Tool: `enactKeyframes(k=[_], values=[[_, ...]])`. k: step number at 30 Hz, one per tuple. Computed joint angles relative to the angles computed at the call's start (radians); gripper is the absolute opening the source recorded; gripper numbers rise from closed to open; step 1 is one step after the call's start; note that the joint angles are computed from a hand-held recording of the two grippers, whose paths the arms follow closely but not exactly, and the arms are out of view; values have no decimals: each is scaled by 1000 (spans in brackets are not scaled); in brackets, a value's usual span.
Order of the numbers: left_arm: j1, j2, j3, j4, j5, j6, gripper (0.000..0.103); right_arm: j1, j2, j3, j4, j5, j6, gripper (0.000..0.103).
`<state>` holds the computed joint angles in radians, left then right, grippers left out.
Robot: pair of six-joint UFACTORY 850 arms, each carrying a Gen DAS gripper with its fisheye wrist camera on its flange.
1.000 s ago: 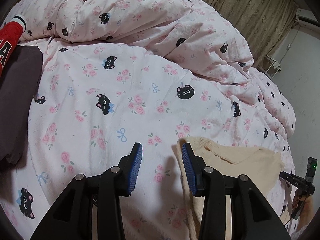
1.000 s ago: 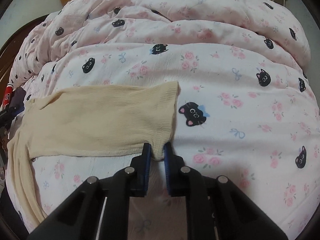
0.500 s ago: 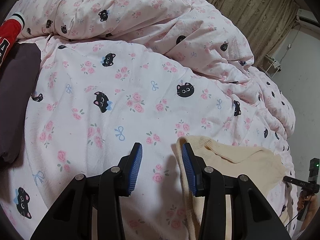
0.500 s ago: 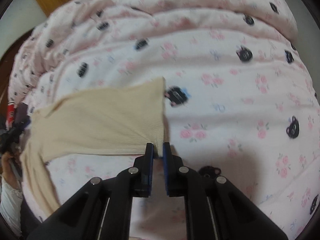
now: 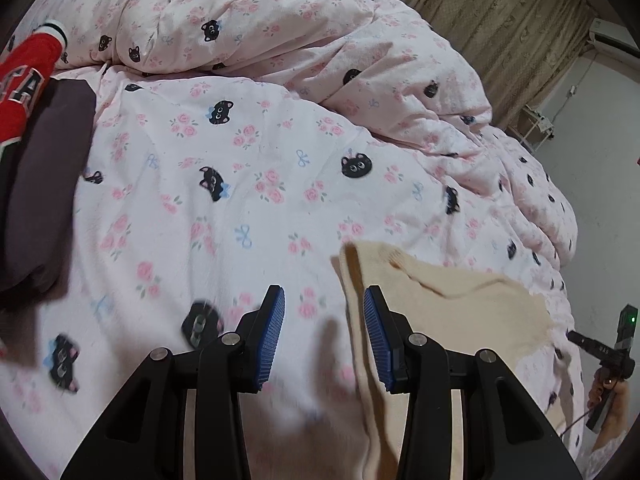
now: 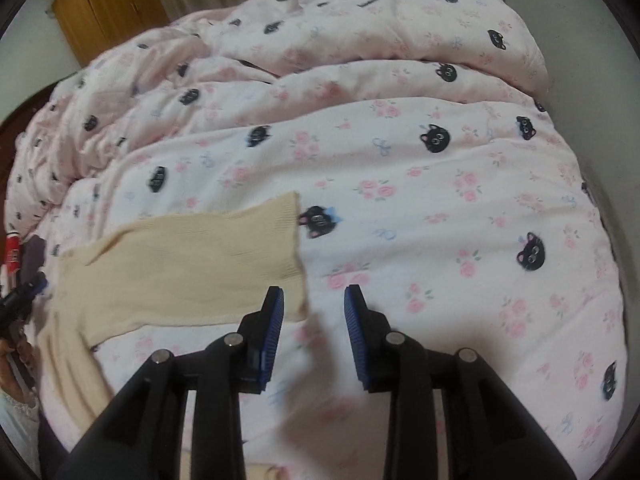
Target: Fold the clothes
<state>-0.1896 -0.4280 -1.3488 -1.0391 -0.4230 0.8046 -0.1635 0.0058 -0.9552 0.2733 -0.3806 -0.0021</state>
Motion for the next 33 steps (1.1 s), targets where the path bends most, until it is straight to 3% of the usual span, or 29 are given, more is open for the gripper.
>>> enactKeyframes(k=[5, 8, 14, 19, 27, 33], values=[[17, 97, 108, 35, -67, 20, 37, 39, 63, 47, 71, 13, -10, 32], [14, 149, 182, 35, -109, 66, 37, 86, 130, 105, 11, 44, 79, 32], [-41, 218, 275, 31, -49, 188, 37, 149, 289, 261, -97, 97, 259, 32], [-36, 214, 276, -31, -91, 242, 37, 141, 407, 362, -34, 74, 238, 33], [-1, 146, 234, -104, -214, 157, 37, 102, 476, 407, -64, 29, 250, 33], [13, 133, 237, -199, -248, 174, 37, 93, 489, 416, -69, 1, 237, 33]])
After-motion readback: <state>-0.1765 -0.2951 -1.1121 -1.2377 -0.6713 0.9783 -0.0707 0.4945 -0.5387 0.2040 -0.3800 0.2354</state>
